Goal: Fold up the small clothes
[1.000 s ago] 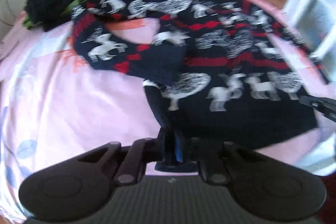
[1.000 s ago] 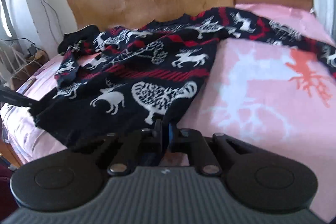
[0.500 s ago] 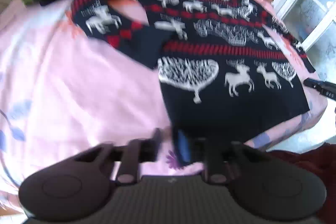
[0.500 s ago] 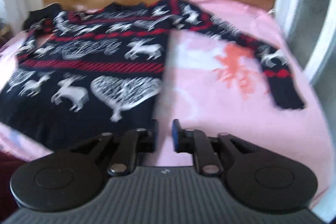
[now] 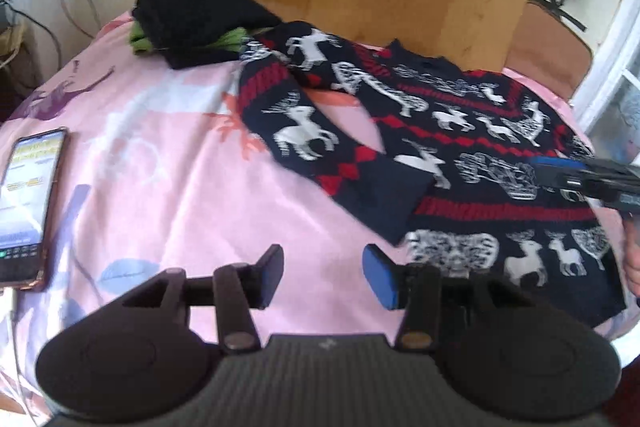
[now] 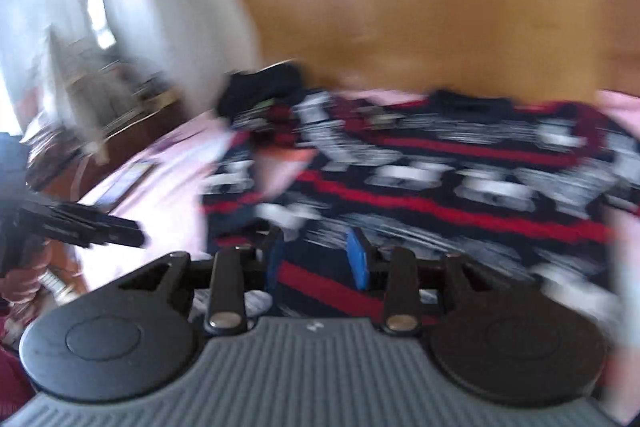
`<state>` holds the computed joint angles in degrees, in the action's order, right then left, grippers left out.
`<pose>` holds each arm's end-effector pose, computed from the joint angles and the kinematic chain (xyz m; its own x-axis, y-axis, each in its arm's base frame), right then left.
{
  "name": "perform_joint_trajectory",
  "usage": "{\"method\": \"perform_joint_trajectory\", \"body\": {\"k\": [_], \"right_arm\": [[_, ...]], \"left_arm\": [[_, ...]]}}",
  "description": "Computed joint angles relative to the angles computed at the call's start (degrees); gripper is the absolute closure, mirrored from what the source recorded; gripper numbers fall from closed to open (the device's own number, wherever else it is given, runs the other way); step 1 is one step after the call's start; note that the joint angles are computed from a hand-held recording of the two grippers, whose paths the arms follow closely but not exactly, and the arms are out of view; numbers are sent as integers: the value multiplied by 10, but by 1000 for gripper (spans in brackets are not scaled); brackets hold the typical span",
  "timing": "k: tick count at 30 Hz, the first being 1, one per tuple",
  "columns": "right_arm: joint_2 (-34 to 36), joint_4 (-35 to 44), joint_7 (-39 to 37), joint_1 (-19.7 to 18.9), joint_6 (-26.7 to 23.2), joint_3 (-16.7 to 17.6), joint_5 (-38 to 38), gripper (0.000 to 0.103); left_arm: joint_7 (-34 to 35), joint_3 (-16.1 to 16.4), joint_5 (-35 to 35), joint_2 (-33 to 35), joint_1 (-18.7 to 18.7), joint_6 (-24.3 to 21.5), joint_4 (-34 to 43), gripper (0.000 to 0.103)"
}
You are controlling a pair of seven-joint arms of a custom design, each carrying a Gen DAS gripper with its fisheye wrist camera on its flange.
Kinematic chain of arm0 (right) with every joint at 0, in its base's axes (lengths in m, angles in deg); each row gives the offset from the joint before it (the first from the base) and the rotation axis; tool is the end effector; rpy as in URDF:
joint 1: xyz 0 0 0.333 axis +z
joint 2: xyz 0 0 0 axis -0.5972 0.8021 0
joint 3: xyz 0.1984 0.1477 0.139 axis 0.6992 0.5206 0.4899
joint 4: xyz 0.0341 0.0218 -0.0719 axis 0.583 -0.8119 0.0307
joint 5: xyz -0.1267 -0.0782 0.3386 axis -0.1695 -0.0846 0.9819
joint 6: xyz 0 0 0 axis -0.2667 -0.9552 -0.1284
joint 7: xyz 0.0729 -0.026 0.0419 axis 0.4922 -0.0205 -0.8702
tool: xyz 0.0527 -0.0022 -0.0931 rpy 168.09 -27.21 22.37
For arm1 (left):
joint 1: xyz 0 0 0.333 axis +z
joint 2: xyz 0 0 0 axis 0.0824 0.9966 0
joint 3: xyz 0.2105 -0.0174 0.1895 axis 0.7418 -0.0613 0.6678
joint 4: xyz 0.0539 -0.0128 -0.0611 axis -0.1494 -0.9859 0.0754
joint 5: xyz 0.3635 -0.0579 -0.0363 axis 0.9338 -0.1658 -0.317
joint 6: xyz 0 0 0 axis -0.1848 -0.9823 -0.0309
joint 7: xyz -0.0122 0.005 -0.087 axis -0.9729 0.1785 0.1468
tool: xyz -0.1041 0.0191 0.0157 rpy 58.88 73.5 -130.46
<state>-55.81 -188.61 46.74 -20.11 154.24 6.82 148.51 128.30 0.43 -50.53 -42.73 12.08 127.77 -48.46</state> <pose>0.5388 0.1267 0.4187 0.2788 -0.9150 -0.2917 -0.5903 0.0763 -0.8036 0.5948 0.0173 0.4726 -0.4782 -0.8531 0.2087 -0.7276 0.2518 -0.6381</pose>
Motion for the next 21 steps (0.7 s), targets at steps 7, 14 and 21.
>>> {"method": "perform_joint_trajectory", "body": {"k": [7,14,21], "right_arm": [[233,252,329,32,-120,-39,-415,55],[240,299,321,-11,-198,15,-489,92],[114,217,305,-64,-96,10,-576,93]], "left_arm": [[-11,5,-30,10,16,7,10,55],[-60,0,-12,41,17,35,45,53],[-104,-32,16,109,13,59,149,45]]}}
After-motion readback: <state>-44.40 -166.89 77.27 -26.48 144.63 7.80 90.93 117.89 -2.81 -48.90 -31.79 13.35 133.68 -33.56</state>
